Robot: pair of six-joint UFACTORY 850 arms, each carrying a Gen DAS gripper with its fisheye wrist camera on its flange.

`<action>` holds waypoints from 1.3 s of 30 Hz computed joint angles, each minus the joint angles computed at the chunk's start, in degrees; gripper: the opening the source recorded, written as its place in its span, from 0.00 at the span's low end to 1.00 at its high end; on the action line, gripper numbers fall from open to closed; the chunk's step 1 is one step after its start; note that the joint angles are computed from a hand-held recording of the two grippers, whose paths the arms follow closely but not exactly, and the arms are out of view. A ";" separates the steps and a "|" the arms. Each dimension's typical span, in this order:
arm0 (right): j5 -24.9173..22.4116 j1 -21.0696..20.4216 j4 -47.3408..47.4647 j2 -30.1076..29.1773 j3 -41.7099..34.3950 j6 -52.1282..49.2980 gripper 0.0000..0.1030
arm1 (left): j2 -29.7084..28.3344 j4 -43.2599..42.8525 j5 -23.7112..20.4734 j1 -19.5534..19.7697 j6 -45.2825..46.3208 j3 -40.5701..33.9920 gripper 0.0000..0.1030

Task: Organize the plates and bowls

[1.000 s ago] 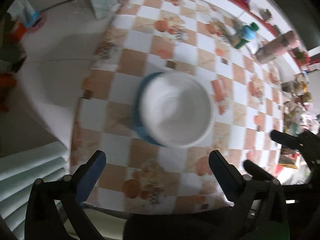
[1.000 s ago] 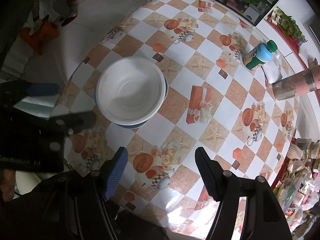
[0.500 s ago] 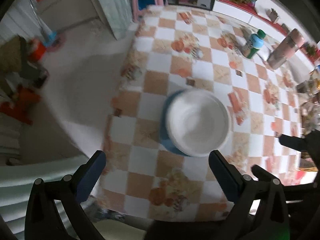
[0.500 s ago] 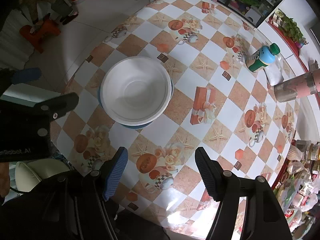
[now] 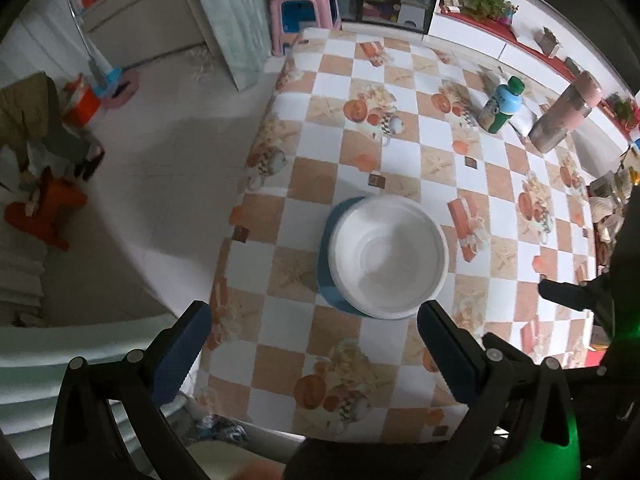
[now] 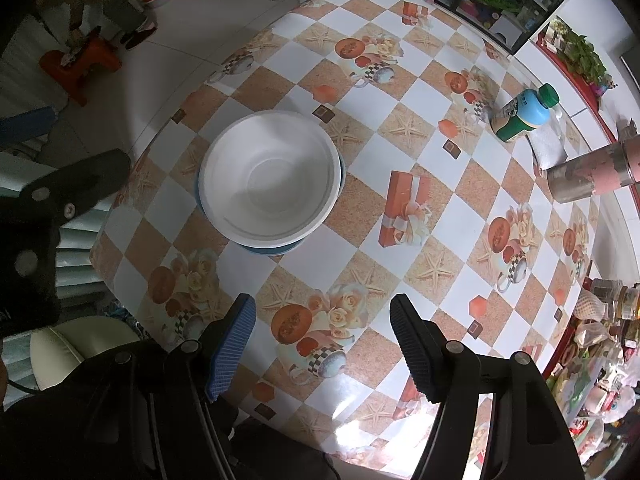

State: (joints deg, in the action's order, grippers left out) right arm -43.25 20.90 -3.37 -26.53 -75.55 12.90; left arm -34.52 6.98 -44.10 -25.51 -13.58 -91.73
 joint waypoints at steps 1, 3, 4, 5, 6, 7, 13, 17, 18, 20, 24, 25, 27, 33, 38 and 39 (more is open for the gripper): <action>0.03 -0.01 0.04 0.01 0.03 -0.02 0.69 | 0.11 -0.44 0.10 0.08 0.07 0.00 1.00; 0.03 -0.08 0.15 0.04 0.05 -0.15 0.69 | 0.21 -0.25 0.24 0.02 -0.04 -0.03 1.00; 0.04 -0.10 0.12 0.07 0.08 -0.20 0.69 | 0.24 -0.26 0.32 -0.02 0.08 -0.04 1.00; 0.06 -0.11 0.15 0.07 0.09 -0.26 0.69 | 0.30 -0.47 0.43 -0.07 0.37 -0.02 1.00; 0.04 -0.11 0.23 0.04 0.03 -0.30 0.69 | 0.28 -0.53 0.40 -0.10 0.44 -0.10 1.00; 0.01 -0.10 0.16 0.03 0.03 -0.30 0.69 | 0.27 -0.62 0.31 -0.12 0.53 -0.16 1.00; 0.02 -0.12 0.16 0.01 0.02 -0.31 0.69 | -0.06 -1.30 -0.22 0.03 0.80 -0.62 1.00; 0.03 -0.15 0.25 -0.04 -0.04 -0.31 0.69 | -0.11 -1.45 -0.26 0.05 1.00 -0.73 1.00; 0.01 -0.16 0.26 -0.06 -0.07 -0.34 0.69 | -0.11 -1.25 -0.25 0.01 0.90 -0.77 1.00; 0.06 -0.19 0.28 -0.05 -0.05 -0.39 0.69 | -0.11 -1.47 -0.26 0.06 1.12 -0.81 1.00; 0.03 -0.23 0.33 -0.09 -0.11 -0.47 0.69 | -0.38 -1.63 -0.48 0.07 1.23 -1.29 1.00; 0.05 -0.25 0.33 -0.09 -0.10 -0.50 0.69 | -0.41 -1.54 -0.56 0.04 1.14 -1.34 1.00; 0.05 -0.27 0.35 -0.12 -0.13 -0.47 0.69 | -0.41 -1.45 -0.55 0.02 1.17 -1.39 1.00; 0.16 -0.42 0.53 -0.13 -0.03 -0.56 0.69 | -0.78 -1.53 -0.73 -0.09 1.46 -2.09 1.00; 0.18 -0.46 0.55 -0.12 -0.03 -0.66 0.69 | -0.78 -1.48 -0.78 -0.14 1.26 -2.11 1.00; 0.18 -0.46 0.55 -0.12 -0.03 -0.66 0.69 | -0.79 -1.58 -0.84 -0.15 1.31 -2.14 1.00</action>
State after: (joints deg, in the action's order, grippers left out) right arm -43.07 20.44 -2.82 -26.65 -75.58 12.24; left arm -35.31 5.40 -44.94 -25.65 -12.26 -93.88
